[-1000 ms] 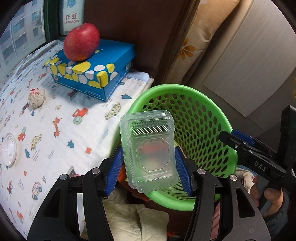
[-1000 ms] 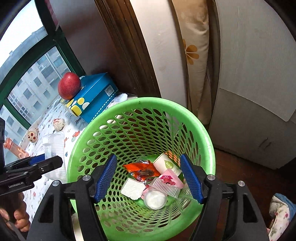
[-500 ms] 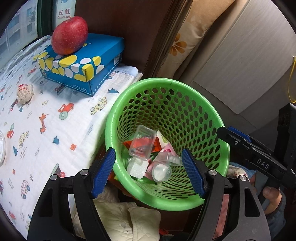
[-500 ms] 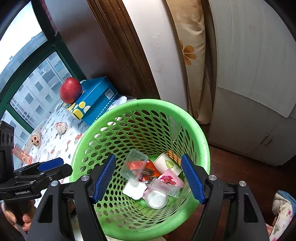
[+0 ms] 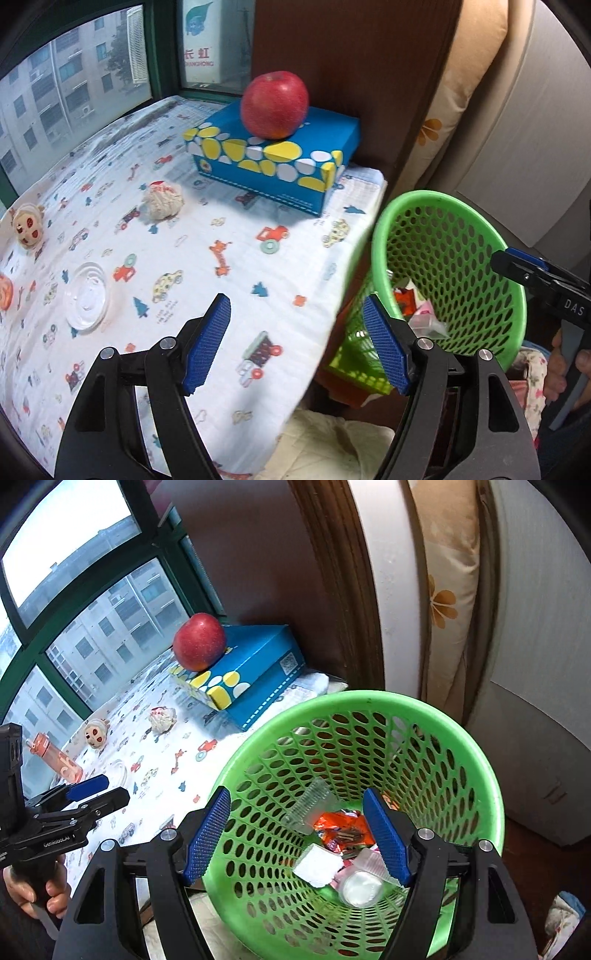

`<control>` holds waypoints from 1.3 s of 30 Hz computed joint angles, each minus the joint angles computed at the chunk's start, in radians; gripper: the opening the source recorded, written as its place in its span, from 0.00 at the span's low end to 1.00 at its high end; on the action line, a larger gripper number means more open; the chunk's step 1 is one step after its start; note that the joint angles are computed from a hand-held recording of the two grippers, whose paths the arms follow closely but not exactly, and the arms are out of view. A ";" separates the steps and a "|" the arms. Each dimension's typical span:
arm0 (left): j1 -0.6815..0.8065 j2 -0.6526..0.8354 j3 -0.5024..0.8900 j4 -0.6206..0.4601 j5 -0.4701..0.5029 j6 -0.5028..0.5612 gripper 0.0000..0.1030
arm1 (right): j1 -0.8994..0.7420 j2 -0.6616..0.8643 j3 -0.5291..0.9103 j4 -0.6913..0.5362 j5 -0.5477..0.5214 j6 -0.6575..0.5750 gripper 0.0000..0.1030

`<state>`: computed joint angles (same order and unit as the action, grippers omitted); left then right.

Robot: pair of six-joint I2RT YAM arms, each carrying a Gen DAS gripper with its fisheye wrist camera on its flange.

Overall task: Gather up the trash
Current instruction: 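Open the left tool to drop the clear container into the basket, then move both tools back over the bed toward the lid and paper wrapper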

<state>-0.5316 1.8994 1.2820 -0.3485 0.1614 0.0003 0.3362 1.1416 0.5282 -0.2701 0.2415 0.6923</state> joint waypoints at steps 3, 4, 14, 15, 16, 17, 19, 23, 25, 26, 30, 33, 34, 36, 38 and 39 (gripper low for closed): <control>0.071 0.010 0.004 0.007 -0.001 0.014 0.75 | 0.037 0.092 0.064 0.036 -0.002 -0.005 0.69; 0.096 0.013 0.004 0.015 -0.008 0.014 0.79 | 0.048 0.122 0.086 0.046 -0.003 -0.008 0.69; 0.357 0.134 0.080 0.018 0.058 0.126 0.93 | 0.147 0.412 0.332 0.104 -0.028 -0.039 0.71; 0.378 0.159 0.103 0.004 0.065 0.140 0.93 | 0.152 0.440 0.356 0.109 -0.034 -0.043 0.72; 0.397 0.180 0.120 0.001 0.069 0.153 0.93 | 0.157 0.470 0.382 0.111 -0.040 -0.046 0.72; 0.413 0.200 0.133 0.005 0.077 0.174 0.93 | 0.163 0.497 0.407 0.111 -0.044 -0.048 0.72; 0.433 0.236 0.156 0.011 0.076 0.212 0.93 | 0.171 0.555 0.458 0.111 -0.056 -0.053 0.72; 0.462 0.319 0.234 -0.023 0.106 0.281 0.93 | 0.173 0.662 0.555 0.106 -0.083 -0.067 0.72; 0.466 0.364 0.279 -0.044 0.106 0.314 0.93 | 0.175 0.707 0.598 0.103 -0.091 -0.071 0.72; 0.468 0.384 0.299 -0.055 0.105 0.324 0.93 | 0.175 0.730 0.620 0.100 -0.096 -0.073 0.73; 0.479 0.452 0.374 -0.080 0.105 0.356 0.93 | 0.174 0.825 0.719 0.078 -0.117 -0.085 0.73; 0.493 0.496 0.432 -0.110 0.132 0.375 0.93 | 0.172 0.889 0.787 0.064 -0.133 -0.100 0.73; 0.496 0.511 0.454 -0.126 0.143 0.387 0.93 | 0.171 0.912 0.814 0.056 -0.139 -0.104 0.73; 0.496 0.530 0.480 -0.140 0.145 0.407 0.93 | 0.171 0.955 0.866 0.039 -0.149 -0.111 0.73; 0.498 0.543 0.502 -0.157 0.162 0.432 0.93 | 0.171 0.991 0.915 0.022 -0.155 -0.127 0.73; 0.498 0.547 0.508 -0.161 0.165 0.445 0.93 | 0.172 1.008 0.939 0.013 -0.156 -0.133 0.73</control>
<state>-0.0338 2.4467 1.7898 -0.5097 0.3264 0.4457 0.5078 2.1499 1.4672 -0.2576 0.0852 0.5595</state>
